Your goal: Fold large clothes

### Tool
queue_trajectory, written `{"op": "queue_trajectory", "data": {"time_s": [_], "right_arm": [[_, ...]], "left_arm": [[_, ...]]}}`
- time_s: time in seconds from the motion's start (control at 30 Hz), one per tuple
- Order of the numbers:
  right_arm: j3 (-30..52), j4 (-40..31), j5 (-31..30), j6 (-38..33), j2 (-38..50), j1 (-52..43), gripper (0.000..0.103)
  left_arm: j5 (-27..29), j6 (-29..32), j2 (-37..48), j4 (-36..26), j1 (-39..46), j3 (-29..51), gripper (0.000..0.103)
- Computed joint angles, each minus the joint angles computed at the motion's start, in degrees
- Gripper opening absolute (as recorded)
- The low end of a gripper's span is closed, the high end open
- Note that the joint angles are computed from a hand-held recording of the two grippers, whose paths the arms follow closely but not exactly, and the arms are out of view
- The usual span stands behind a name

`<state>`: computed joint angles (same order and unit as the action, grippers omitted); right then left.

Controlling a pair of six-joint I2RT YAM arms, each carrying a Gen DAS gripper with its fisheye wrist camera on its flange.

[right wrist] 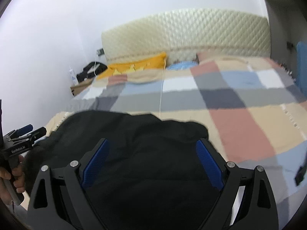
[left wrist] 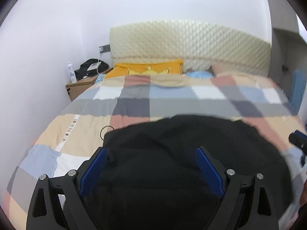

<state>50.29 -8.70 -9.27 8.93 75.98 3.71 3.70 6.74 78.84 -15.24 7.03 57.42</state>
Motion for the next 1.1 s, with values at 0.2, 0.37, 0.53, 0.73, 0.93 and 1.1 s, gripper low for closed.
{"op": "queue_trajectory", "data": {"time_s": [0.2,0.37,0.53,0.73,0.93,1.1], "right_arm": [[1.1,-10.2,1.3,0.5,-15.0,0.8,0.092],[1.8,-15.0,2.1,3.5,-26.6,3.3,0.101],[5.3,-20.5,13.0,4.9,-34.4,14.3,0.102],[9.2,-24.7,33.4,6.5,-38.3,32.7,0.102],[10.4,-30.7,56.5,10.3,-39.8,55.1,0.103],[10.4,-39.3,68.7,19.3,-39.3,66.7,0.103]], "left_arm": [[1.6,-1.6,-15.3,-11.6,-0.7,3.0,0.093],[5.1,-0.4,-20.2,-21.7,-0.9,10.8,0.093],[8.5,0.4,-25.4,-30.3,-0.6,15.6,0.093],[14.1,0.9,-31.8,-37.9,3.5,17.3,0.093],[19.0,3.4,-37.0,-42.1,11.3,16.5,0.093],[22.7,5.4,-38.3,-44.2,15.6,14.9,0.093]]}}
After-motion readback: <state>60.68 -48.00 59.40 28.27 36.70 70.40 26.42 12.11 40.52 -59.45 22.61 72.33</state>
